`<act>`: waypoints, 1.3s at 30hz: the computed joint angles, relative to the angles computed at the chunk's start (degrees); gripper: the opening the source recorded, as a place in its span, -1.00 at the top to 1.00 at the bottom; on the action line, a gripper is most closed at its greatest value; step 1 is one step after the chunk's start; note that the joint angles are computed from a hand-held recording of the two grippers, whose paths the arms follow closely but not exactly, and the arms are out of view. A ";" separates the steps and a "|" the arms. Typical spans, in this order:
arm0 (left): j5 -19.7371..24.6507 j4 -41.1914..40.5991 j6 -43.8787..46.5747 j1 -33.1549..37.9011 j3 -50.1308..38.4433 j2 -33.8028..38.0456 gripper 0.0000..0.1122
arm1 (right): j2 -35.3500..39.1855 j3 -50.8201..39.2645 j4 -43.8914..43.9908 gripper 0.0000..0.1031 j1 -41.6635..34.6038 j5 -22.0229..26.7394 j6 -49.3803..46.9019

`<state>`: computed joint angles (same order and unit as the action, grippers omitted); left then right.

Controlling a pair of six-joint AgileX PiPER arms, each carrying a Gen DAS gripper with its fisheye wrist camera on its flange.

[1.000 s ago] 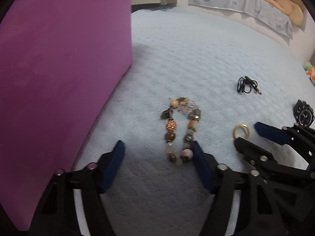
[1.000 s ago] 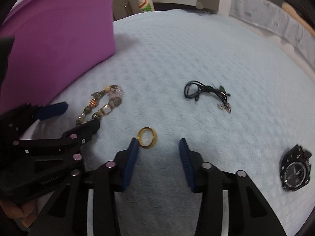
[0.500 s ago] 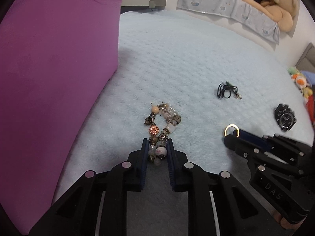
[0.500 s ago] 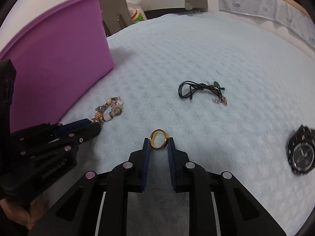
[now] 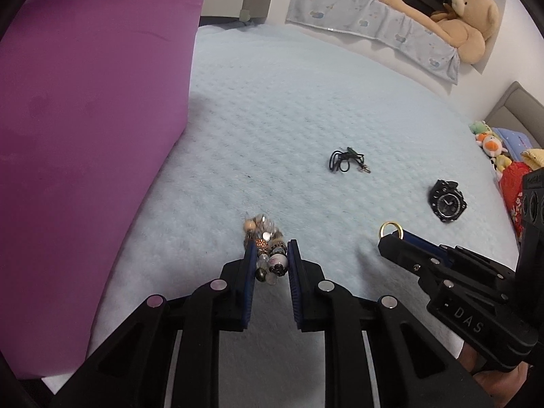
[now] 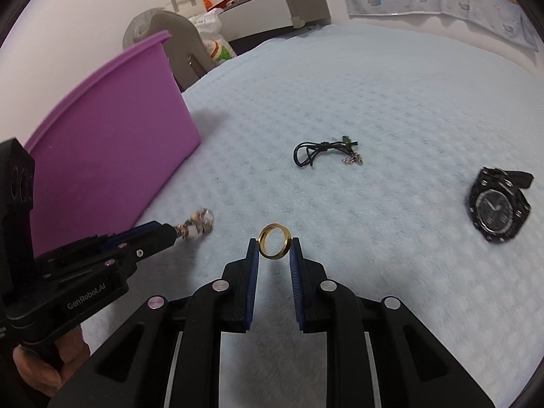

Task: Organize jewelry
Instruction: 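Lift the bracelet and gold ring off the bed toward the pink tub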

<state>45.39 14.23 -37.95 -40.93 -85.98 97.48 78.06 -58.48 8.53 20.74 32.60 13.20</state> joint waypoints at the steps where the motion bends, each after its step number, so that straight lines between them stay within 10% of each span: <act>1: 0.27 0.07 -0.01 -0.20 0.00 -0.41 0.68 | -0.42 0.11 -0.63 0.66 0.26 0.12 1.09; 23: 8.39 0.61 0.76 -5.03 -7.11 -7.95 0.68 | -9.97 -4.08 -12.34 0.66 6.42 8.71 16.52; 39: 21.41 2.47 5.52 -2.18 -27.88 -8.39 0.68 | -2.82 -27.76 -18.99 0.65 14.53 16.97 19.35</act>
